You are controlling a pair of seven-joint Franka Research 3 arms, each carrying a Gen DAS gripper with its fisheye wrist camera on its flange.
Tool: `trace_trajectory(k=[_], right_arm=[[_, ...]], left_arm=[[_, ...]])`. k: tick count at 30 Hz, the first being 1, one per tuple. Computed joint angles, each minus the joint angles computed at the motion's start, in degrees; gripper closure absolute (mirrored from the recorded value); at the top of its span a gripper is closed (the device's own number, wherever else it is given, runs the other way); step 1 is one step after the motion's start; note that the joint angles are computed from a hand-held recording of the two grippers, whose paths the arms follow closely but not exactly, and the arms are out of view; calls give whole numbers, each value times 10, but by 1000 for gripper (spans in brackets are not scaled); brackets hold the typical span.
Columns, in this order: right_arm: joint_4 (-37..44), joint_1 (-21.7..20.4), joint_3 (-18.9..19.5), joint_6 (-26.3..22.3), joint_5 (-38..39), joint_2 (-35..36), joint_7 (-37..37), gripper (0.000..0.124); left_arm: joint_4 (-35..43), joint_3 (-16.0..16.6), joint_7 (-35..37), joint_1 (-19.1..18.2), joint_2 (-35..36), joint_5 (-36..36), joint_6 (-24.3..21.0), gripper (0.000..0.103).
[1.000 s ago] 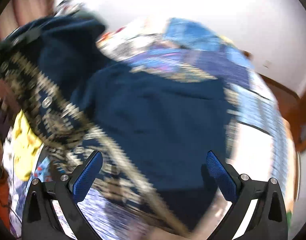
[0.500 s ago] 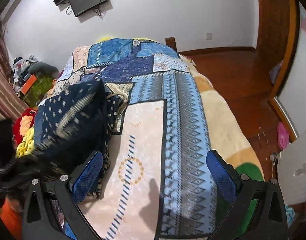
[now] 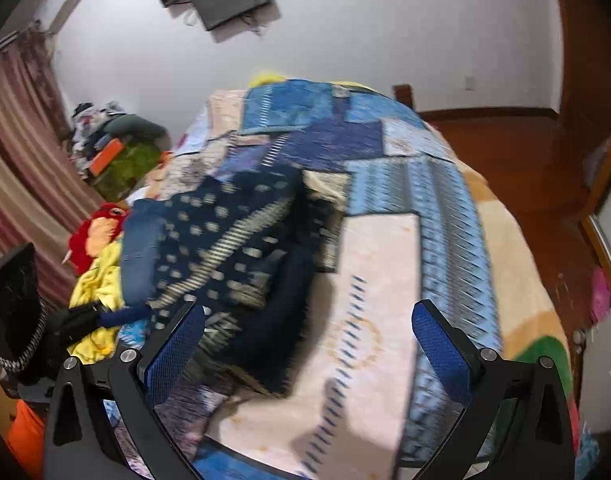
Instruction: Fold large clothes
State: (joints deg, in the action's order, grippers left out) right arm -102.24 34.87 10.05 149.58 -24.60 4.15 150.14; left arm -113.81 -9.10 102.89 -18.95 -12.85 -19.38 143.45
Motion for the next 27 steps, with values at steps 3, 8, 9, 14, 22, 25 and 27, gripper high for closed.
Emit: trace_trajectory(k=[3, 8, 9, 14, 22, 25, 27], right_arm=[[53, 9, 2, 4, 17, 44, -33, 21], [136, 29, -5, -16, 91, 129, -109, 21], [148, 31, -7, -25, 110, 143, -121, 21], [148, 42, -23, -70, 171, 172, -153, 21], [2, 30, -24, -28, 209, 84, -164, 21], [-27, 23, -20, -26, 199, 53, -156, 21], [-33, 19, -18, -22, 184, 40, -148, 21]], left_arm=[[-7, -13, -55, 38, -8, 104, 27, 28], [-10, -11, -122, 65, 13, 193, 32, 19], [-10, -10, -132, 67, 22, 197, 26, 19], [-32, -6, -144, 69, 41, 183, 14, 18], [-95, 18, -95, 55, -8, 102, 30, 15], [-101, 9, -101, 64, -28, 147, 15, 15], [-102, 5, -110, 69, -37, 176, 15, 15]])
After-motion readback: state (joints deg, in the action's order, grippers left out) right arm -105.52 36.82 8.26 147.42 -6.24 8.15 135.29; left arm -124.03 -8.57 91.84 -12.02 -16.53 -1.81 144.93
